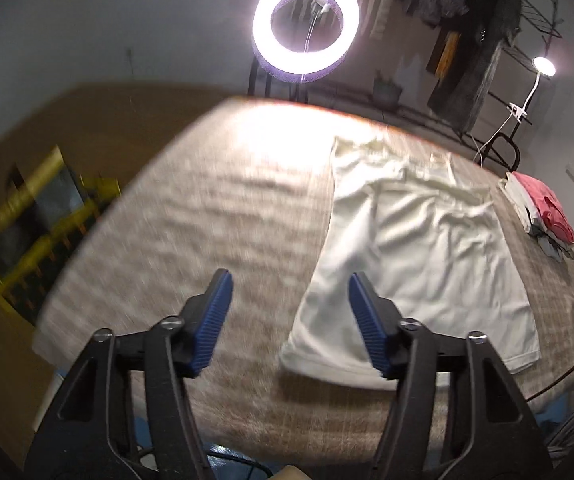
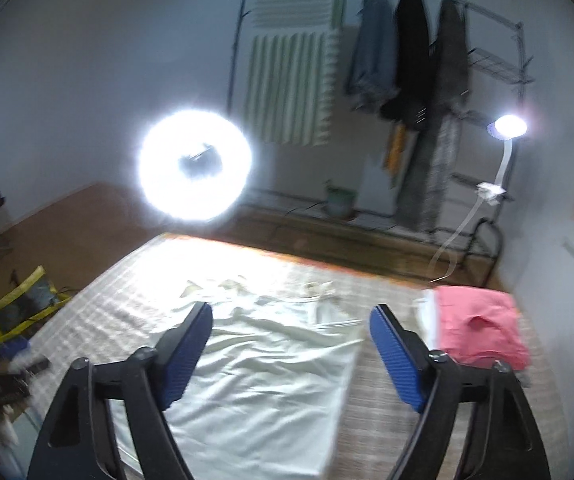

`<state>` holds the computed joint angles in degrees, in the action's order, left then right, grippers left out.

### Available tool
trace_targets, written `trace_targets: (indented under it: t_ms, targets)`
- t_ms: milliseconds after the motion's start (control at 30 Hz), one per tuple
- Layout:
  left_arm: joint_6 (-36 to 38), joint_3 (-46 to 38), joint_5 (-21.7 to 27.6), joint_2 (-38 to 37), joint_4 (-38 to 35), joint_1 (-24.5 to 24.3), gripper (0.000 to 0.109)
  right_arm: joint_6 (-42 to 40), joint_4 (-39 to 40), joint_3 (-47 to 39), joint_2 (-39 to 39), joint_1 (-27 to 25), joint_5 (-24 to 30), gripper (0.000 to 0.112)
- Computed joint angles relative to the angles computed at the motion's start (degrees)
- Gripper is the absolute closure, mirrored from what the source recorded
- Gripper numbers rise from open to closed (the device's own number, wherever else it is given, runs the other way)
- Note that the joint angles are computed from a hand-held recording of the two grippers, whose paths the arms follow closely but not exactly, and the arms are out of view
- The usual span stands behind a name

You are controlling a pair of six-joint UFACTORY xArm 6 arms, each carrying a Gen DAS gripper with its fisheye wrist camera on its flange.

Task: Fold small clothes
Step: 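Move both tools down to the side edge of the white tank top, then grasp the hem corner with the left tool while the right tool grasps the armhole edge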

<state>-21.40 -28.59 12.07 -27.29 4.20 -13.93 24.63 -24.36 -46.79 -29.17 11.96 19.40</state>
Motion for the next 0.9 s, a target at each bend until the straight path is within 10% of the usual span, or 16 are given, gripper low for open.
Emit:
trace_targets:
  t_ms: [367, 567, 900]
  targets:
    - [29.0, -1.1, -0.1, 9.6, -37.9, -2.5, 0.058, -29.5, 35.2, -19.7, 25.0, 6.7, 4.6, 0.046]
    - [37.6, -2.6, -1.2, 12.8, -47.3, -3.4, 0.059, -33.0, 41.8, -32.4, 37.4, 7.8, 10.4, 0.047]
    - [53.9, -5.5, 1.6, 14.7, -65.5, -3.7, 0.103, -23.7, 38.2, -68.6, 67.1, 8.5, 28.3, 0.063]
